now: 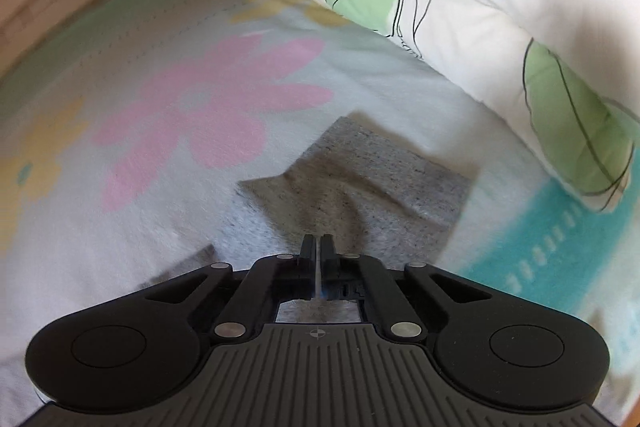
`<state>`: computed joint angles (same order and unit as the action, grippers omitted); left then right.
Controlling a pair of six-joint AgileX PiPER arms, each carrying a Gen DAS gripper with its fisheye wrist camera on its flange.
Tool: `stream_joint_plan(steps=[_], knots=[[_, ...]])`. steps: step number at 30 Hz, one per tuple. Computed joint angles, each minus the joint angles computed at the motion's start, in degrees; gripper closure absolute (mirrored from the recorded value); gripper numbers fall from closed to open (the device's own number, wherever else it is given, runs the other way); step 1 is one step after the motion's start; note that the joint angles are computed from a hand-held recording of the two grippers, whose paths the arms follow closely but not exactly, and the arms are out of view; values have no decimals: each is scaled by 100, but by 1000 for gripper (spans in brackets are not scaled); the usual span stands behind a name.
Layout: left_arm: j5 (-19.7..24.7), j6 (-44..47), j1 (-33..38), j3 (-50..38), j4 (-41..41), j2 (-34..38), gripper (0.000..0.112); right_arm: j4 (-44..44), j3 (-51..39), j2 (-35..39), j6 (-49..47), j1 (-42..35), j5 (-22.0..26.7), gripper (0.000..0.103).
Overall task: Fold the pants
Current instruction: 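Lift the cuff with the right gripper while the left gripper pinches the pants waist area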
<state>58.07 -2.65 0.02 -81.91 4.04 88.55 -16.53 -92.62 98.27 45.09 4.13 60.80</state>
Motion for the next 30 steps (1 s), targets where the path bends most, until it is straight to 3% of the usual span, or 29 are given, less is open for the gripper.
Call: stream_joint_plan(steps=[3,5,6,9,13,18,19,20,23,30], knots=[[11,-29,6,93,-19,-113,40,180,118,-85,-61,-10,-330,91],[-39,6,-12,212,-9,-220,40,103,17,9,-39,105,-443,73],[-78,4,-34,276,30,-264,40,-10,-103,114,40,179,-439,71],[-121,-40,-104,364,137,-261,40,-584,-477,492,454,457,-497,71],[-20,-35,-47,251,83,-92,40,-1173,-1281,1226,739,675,-157,71],[-11,15,38,231,13,-95,40,-881,-1828,1818,529,522,330,72],[-23,19,54,230,18,-98,40,-715,-1841,1827,471,437,448,82],[-36,22,76,233,14,-103,40,-576,-1633,1698,523,381,409,94],[-25,27,139,213,-19,-75,40,23,-1010,1156,173,76,47,95],[51,-63,282,-46,-258,60,40,880,394,-410,-555,-263,-140,96]])
